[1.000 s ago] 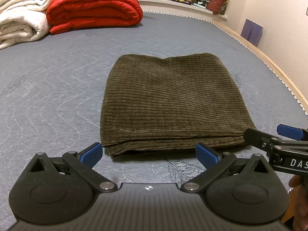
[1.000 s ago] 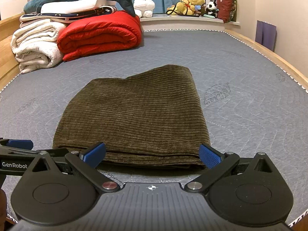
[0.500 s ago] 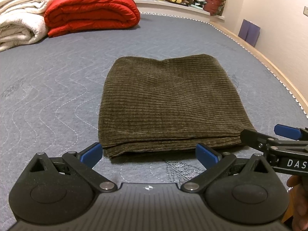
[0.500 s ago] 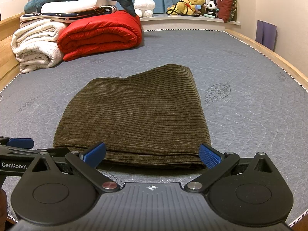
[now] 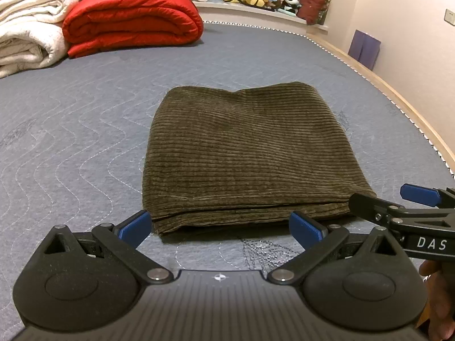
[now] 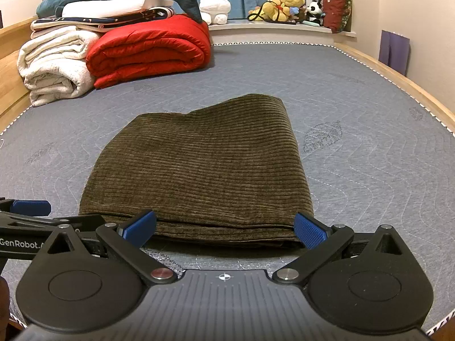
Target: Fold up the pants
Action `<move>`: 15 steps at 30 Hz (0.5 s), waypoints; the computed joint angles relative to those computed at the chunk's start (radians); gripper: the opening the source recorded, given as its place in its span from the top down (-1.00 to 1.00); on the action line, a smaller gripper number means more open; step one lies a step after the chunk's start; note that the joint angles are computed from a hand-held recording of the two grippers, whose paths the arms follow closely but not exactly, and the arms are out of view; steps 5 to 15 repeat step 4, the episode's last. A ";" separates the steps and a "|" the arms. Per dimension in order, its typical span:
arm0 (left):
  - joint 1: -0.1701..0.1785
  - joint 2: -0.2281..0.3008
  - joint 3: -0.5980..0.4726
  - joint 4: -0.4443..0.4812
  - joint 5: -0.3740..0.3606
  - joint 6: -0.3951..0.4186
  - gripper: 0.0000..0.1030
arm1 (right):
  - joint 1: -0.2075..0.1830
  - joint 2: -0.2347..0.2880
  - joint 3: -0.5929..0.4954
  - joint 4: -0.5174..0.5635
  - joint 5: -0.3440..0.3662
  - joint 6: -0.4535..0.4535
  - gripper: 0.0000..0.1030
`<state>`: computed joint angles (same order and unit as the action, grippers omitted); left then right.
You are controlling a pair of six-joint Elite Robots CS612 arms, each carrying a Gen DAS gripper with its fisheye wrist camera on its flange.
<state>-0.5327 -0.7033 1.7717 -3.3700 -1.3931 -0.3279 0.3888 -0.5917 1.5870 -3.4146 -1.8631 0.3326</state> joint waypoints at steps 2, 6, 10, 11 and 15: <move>0.000 0.002 0.000 -0.008 0.001 0.003 -1.00 | 0.000 0.000 0.000 -0.001 0.000 0.000 -0.99; 0.000 0.002 0.000 -0.013 0.002 0.006 -1.00 | -0.001 0.001 0.000 -0.002 0.000 0.000 -0.99; 0.000 0.002 0.000 -0.013 0.002 0.006 -1.00 | -0.001 0.001 0.000 -0.002 0.000 0.000 -0.99; 0.000 0.002 0.000 -0.013 0.002 0.006 -1.00 | -0.001 0.001 0.000 -0.002 0.000 0.000 -0.99; 0.000 0.002 0.000 -0.013 0.002 0.006 -1.00 | -0.001 0.001 0.000 -0.002 0.000 0.000 -0.99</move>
